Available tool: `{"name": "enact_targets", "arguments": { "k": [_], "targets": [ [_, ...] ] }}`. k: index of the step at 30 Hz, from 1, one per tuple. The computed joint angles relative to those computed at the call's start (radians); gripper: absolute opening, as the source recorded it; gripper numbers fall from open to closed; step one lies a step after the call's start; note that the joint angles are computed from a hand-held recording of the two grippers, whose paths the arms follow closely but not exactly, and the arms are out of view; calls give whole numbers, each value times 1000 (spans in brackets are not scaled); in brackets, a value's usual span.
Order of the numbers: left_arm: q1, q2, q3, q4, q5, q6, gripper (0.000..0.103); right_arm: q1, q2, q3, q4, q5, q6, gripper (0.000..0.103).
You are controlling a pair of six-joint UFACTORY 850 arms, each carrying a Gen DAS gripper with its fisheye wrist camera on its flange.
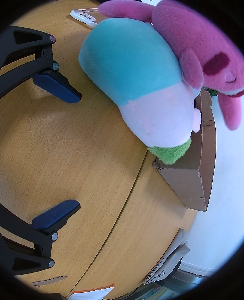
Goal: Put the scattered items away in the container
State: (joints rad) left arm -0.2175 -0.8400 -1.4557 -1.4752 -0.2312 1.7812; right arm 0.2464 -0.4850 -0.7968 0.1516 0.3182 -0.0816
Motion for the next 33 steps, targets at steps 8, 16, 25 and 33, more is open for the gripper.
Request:
{"name": "enact_targets", "arguments": {
  "k": [8, 16, 25, 33],
  "targets": [
    [2, 6, 8, -4, -1, 6, 103, -2, -1, -3, -2, -2, 1, 103],
    [5, 13, 17, -10, -2, 14, 103, -1, -2, -5, 0, -3, -1, 103],
    [8, 18, 23, -16, -5, 22, 103, -1, -2, -4, 2, -2, -2, 103],
    [10, 21, 31, -33, -4, 42, 103, 1, 0, -2, 24, -1, -14, 103]
  ]
}}
